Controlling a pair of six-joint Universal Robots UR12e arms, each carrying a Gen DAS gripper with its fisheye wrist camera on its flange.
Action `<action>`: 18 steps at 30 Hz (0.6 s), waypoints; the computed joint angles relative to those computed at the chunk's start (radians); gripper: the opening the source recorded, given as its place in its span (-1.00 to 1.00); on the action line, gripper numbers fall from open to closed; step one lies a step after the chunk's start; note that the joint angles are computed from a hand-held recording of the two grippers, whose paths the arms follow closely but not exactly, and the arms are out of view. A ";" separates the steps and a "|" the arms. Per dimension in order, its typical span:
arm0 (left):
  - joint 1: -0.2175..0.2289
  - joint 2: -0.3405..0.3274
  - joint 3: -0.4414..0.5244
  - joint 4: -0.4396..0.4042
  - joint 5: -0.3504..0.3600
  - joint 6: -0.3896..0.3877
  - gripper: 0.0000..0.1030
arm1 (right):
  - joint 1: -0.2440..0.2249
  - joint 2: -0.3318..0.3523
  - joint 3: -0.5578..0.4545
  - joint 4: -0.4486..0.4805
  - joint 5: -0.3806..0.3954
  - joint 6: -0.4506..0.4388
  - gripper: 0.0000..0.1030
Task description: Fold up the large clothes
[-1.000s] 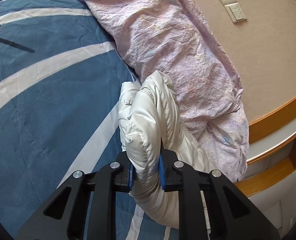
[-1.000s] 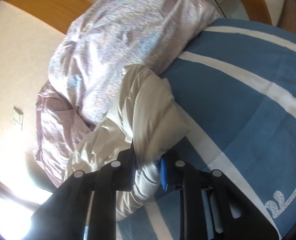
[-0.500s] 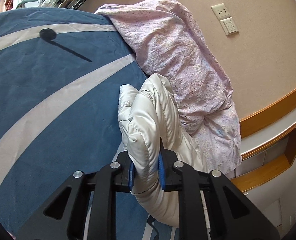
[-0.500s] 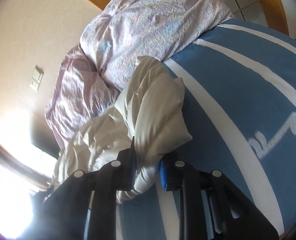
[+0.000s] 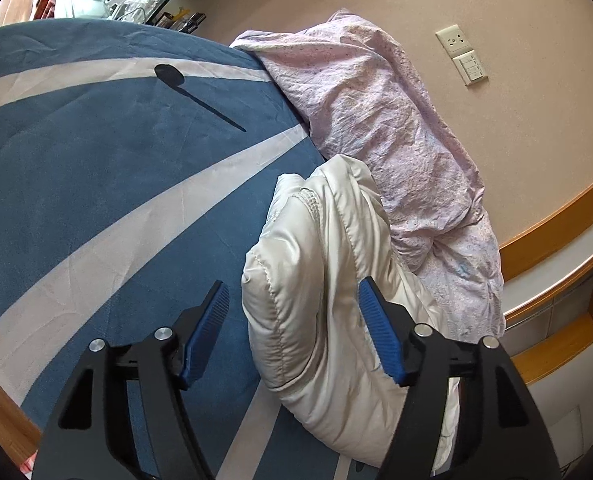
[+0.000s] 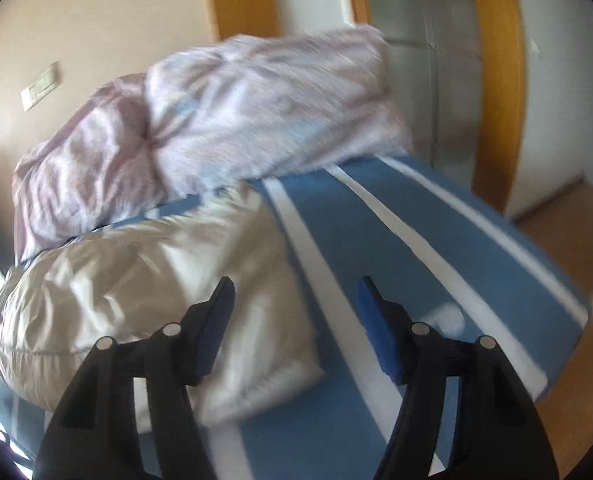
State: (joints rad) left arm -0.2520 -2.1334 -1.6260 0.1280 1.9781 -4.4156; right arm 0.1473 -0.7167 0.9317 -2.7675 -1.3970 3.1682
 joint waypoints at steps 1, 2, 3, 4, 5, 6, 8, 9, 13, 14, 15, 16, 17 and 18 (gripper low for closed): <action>-0.003 0.000 0.003 -0.004 0.010 0.008 0.46 | 0.010 0.007 -0.014 -0.014 0.020 -0.041 0.25; -0.006 -0.002 0.007 -0.010 0.020 0.017 0.47 | 0.018 0.018 -0.035 -0.016 0.044 -0.072 0.25; -0.009 -0.004 0.013 -0.017 0.031 0.025 0.48 | 0.030 0.027 -0.053 -0.016 0.081 -0.117 0.23; -0.012 -0.005 0.019 -0.030 0.042 0.029 0.52 | 0.040 0.035 -0.069 -0.011 0.102 -0.150 0.21; -0.014 -0.007 0.025 -0.040 0.048 0.031 0.59 | 0.052 0.043 -0.083 -0.005 0.121 -0.185 0.21; -0.015 -0.008 0.029 -0.048 0.050 0.028 0.61 | 0.062 0.053 -0.099 0.004 0.135 -0.216 0.17; -0.015 -0.013 0.040 -0.062 0.047 0.025 0.62 | 0.078 0.069 -0.129 0.025 0.146 -0.266 0.11; -0.015 -0.015 0.044 -0.067 0.045 0.025 0.62 | 0.090 0.082 -0.151 0.043 0.143 -0.293 0.06; -0.012 -0.027 0.064 -0.090 0.028 0.014 0.62 | 0.121 0.101 -0.180 0.096 0.105 -0.361 -0.05; -0.011 -0.030 0.068 -0.090 0.021 0.011 0.62 | 0.125 0.098 -0.172 0.097 0.097 -0.368 -0.05; -0.010 -0.033 0.072 -0.090 0.017 0.010 0.62 | 0.130 0.104 -0.179 0.107 0.084 -0.377 -0.05; -0.010 -0.035 0.077 -0.095 0.016 0.008 0.62 | 0.135 0.109 -0.184 0.113 0.066 -0.383 -0.05; -0.009 -0.037 0.082 -0.101 0.015 0.008 0.62 | 0.139 0.111 -0.182 0.111 0.050 -0.390 -0.05; -0.009 -0.038 0.086 -0.109 0.015 0.006 0.62 | 0.143 0.115 -0.184 0.111 0.039 -0.398 -0.05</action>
State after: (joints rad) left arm -0.2606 -2.1717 -1.5396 0.0191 1.9933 -4.4093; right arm 0.2898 -0.6017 0.7481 -2.6565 -1.3583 2.7698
